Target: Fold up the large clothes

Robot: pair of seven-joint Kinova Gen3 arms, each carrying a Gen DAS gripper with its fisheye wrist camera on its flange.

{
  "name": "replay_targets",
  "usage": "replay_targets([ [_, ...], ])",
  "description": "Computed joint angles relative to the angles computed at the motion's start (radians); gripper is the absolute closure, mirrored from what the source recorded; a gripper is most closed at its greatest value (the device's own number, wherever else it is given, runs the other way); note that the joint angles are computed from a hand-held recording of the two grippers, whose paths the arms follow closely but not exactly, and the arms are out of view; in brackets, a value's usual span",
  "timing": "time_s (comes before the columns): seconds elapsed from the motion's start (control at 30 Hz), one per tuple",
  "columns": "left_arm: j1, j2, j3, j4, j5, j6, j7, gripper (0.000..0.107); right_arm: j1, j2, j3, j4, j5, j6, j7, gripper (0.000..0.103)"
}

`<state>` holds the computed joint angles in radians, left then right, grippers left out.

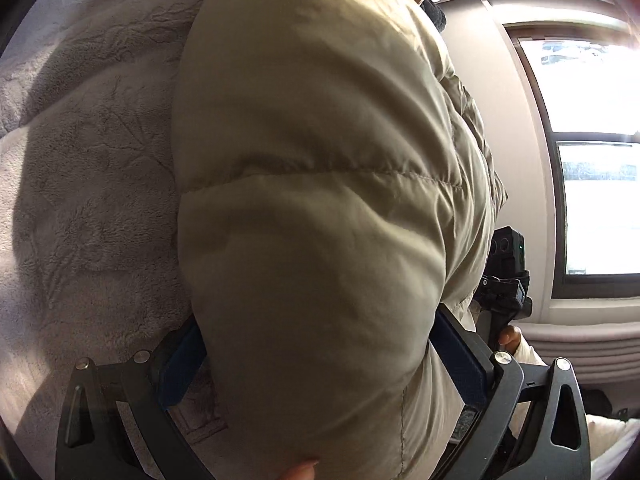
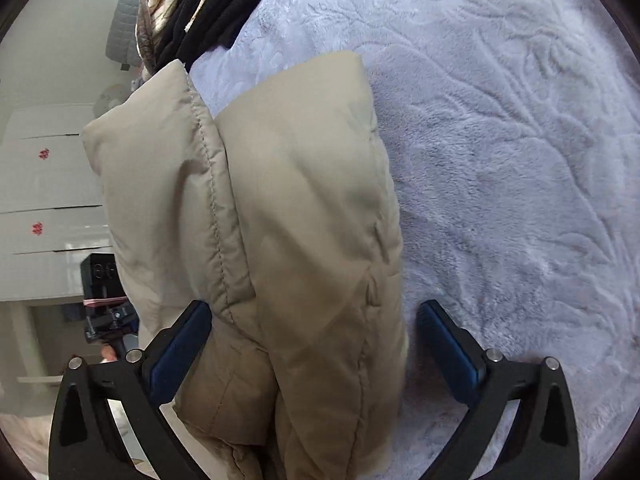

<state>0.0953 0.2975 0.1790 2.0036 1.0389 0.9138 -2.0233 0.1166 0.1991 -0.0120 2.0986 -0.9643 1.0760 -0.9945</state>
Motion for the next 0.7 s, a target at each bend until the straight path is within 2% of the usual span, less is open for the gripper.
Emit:
replay_targets([
  [0.13,0.0,0.045,0.012,-0.002,0.046,0.002,-0.027,0.004,0.006,0.068,-0.021,-0.016,-0.075,0.028,0.062,0.0],
  [0.27,0.034,0.049,0.018,-0.022,0.033,-0.033,0.034,0.004,-0.027,0.065,-0.034,-0.03,-0.07,-0.004,0.005,0.0],
  [0.3,0.039,0.03,0.021,-0.009,0.035,-0.048,0.04,0.008,-0.032,0.059,-0.035,-0.029,-0.07,-0.012,-0.011,0.001],
  [0.37,0.054,0.0,0.022,-0.007,0.021,-0.072,0.064,0.016,-0.04,0.047,-0.038,-0.021,-0.08,-0.024,-0.033,0.01],
  [0.43,0.057,-0.029,0.023,0.0,0.022,-0.083,0.071,0.024,-0.041,0.022,-0.039,-0.017,-0.088,-0.029,-0.037,0.035],
  [0.5,0.064,-0.048,0.022,-0.006,0.015,-0.087,0.087,0.029,-0.046,-0.005,-0.039,-0.012,-0.097,-0.03,-0.025,0.049],
  [0.53,0.068,-0.058,0.021,-0.011,0.008,-0.087,0.095,0.029,-0.051,-0.02,-0.038,-0.009,-0.098,-0.033,-0.028,0.053],
  [0.7,0.071,-0.107,0.014,-0.024,-0.002,-0.074,0.093,0.03,-0.072,-0.087,-0.026,0.022,-0.149,-0.041,-0.022,0.059],
])
